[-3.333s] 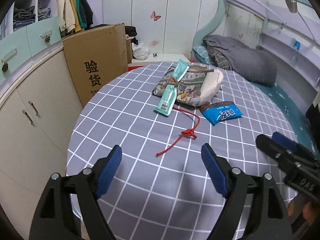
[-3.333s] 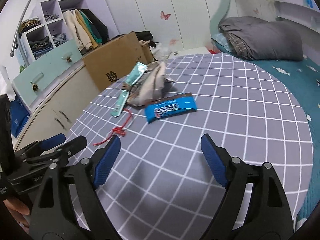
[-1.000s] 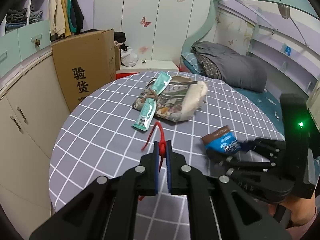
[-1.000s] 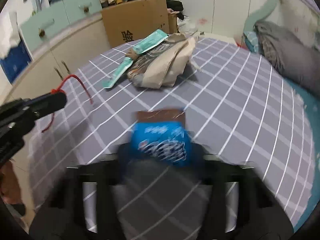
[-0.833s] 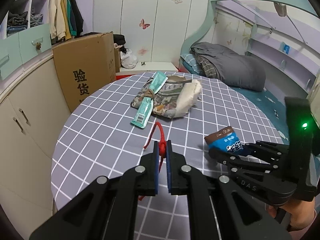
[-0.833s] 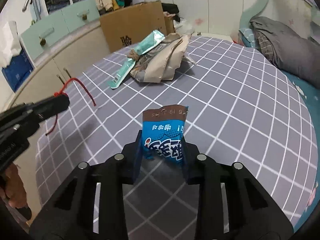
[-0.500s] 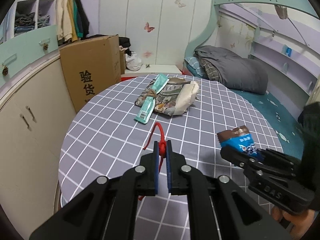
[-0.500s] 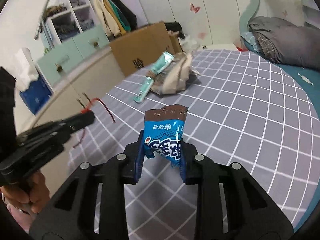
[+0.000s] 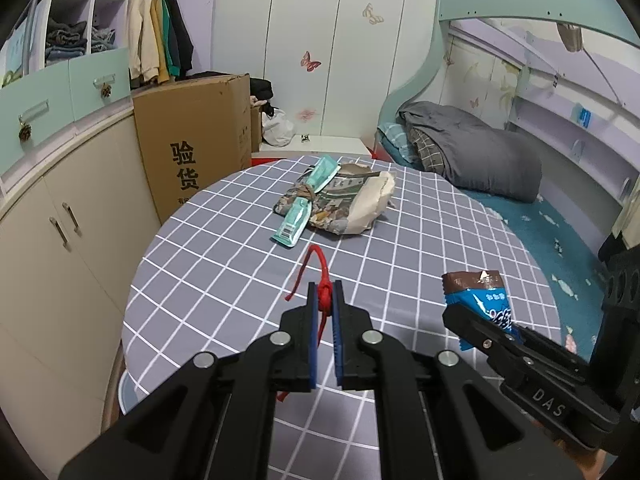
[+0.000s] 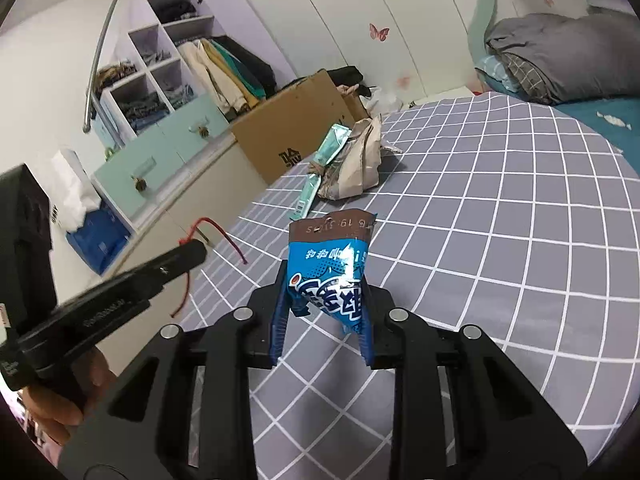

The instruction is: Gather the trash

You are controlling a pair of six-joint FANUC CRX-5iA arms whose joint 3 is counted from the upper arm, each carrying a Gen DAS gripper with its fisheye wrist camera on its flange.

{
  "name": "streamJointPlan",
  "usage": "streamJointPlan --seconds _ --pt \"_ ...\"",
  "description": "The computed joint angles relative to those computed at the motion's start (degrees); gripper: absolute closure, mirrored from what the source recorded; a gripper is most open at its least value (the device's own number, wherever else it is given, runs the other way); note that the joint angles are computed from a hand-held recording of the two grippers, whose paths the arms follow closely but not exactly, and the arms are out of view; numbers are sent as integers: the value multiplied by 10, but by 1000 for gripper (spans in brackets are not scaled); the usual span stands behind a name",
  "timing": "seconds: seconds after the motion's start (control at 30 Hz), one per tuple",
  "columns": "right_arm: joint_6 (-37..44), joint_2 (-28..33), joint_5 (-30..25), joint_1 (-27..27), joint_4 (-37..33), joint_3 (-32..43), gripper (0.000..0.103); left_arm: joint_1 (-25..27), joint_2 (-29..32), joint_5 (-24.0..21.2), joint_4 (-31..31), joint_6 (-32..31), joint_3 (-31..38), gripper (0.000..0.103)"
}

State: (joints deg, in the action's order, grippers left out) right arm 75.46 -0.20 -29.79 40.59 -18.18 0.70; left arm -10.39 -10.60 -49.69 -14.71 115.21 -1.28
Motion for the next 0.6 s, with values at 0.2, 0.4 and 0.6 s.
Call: streamJointPlan --seconds 0.2,0.4,0.6 --pt "-10 -18 27 -5 -13 -21 75 2 -8 14 12 -6 -6 97" --pt "-39 -38 65 -5 -2 -47 75 13 -28 35 37 -32 -24 97" --pt "-58 -35 65 14 21 -41 75 41 -61 68 80 -71 -55 97"
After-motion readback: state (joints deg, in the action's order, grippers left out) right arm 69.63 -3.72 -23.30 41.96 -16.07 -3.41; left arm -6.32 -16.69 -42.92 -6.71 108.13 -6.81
